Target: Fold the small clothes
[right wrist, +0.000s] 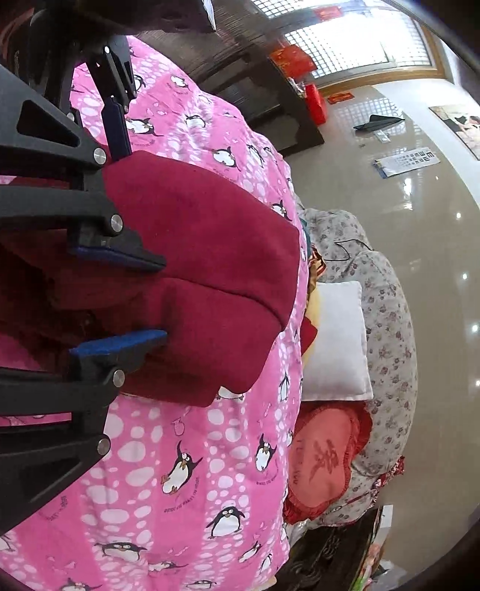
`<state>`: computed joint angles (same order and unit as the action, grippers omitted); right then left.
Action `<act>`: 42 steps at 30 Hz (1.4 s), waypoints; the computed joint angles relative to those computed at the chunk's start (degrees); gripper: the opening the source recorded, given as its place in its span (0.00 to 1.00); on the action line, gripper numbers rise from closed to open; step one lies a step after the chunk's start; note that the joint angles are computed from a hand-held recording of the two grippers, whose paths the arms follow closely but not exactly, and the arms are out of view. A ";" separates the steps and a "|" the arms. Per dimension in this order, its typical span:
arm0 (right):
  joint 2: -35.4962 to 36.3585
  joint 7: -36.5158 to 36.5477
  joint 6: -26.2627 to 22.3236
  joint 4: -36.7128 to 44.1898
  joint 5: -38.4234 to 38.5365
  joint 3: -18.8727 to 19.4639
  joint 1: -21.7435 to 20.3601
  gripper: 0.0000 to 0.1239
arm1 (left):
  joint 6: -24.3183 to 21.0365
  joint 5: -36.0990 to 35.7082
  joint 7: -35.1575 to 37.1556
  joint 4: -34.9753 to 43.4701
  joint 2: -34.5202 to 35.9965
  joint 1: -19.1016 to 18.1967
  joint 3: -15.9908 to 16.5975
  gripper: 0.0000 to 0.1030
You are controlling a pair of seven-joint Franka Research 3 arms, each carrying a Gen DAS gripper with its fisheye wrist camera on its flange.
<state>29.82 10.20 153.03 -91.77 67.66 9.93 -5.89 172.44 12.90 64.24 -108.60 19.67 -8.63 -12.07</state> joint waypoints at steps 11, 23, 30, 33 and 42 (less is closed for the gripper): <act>-10.76 -6.19 -3.39 -13.40 6.92 -3.06 0.93 0.26 | -0.33 4.07 -5.19 -1.17 -1.31 -2.62 3.13 0.51; -6.69 0.25 -6.71 -11.48 4.50 -3.68 0.07 0.29 | -2.01 11.79 -13.62 -3.23 -3.85 -4.57 5.88 0.51; -11.32 -2.59 -6.26 -13.66 11.80 -4.41 0.40 0.40 | 4.40 4.75 -10.53 -4.72 -4.65 2.14 0.56 0.61; -10.42 -1.79 -4.87 -11.49 16.48 -5.04 1.11 0.60 | 6.73 -1.44 -5.74 -3.26 -2.77 7.15 -4.69 0.62; 3.65 18.85 -9.21 4.70 4.55 -3.00 -1.40 0.68 | 7.81 -15.10 10.55 3.49 8.28 25.59 -26.92 0.86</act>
<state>33.46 29.06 143.82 -87.07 72.21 6.93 -7.29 180.24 -2.20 74.79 -105.11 27.95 16.95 -38.99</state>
